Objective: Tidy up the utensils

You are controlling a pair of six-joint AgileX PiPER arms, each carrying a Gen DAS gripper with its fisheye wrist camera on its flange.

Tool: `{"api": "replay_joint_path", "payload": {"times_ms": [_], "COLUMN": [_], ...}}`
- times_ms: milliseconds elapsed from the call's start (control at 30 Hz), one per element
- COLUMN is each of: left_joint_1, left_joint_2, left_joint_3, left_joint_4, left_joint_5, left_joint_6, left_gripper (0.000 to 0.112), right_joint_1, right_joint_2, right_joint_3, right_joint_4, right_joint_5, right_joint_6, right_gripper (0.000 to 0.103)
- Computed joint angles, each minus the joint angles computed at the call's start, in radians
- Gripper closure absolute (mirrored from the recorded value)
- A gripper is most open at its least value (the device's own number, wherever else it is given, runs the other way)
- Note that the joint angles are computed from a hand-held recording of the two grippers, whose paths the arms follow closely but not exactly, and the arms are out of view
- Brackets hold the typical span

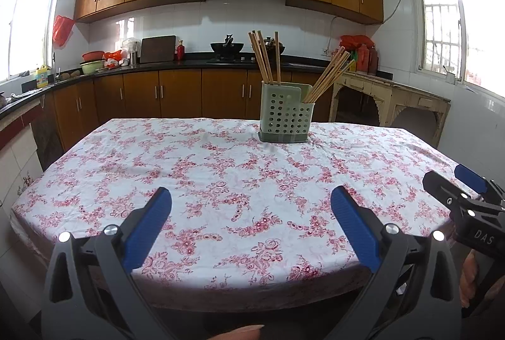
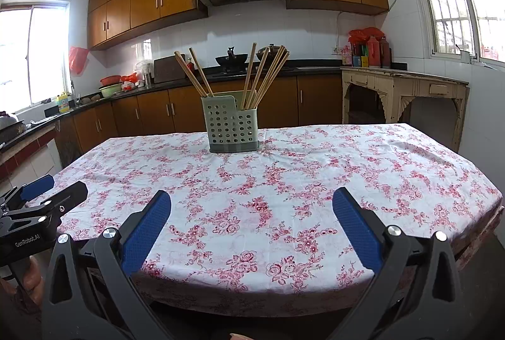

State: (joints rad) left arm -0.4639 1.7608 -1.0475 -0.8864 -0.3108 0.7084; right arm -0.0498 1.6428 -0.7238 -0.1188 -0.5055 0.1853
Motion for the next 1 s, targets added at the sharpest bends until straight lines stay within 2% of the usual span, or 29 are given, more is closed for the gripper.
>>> {"api": "replay_joint_path", "payload": {"times_ms": [1000], "left_joint_1": [-0.002], "left_joint_2": [0.006], "left_joint_3": [-0.009], "left_joint_4": [-0.057], "left_joint_5": [0.001], "left_joint_6": [0.053], "left_gripper": [0.014], "right_joint_1": [0.002], "right_joint_2": [0.004], "right_joint_3": [-0.003], "right_joint_4": [0.004], "right_joint_5": [0.006], "right_joint_6": [0.002], "right_gripper": [0.002]}}
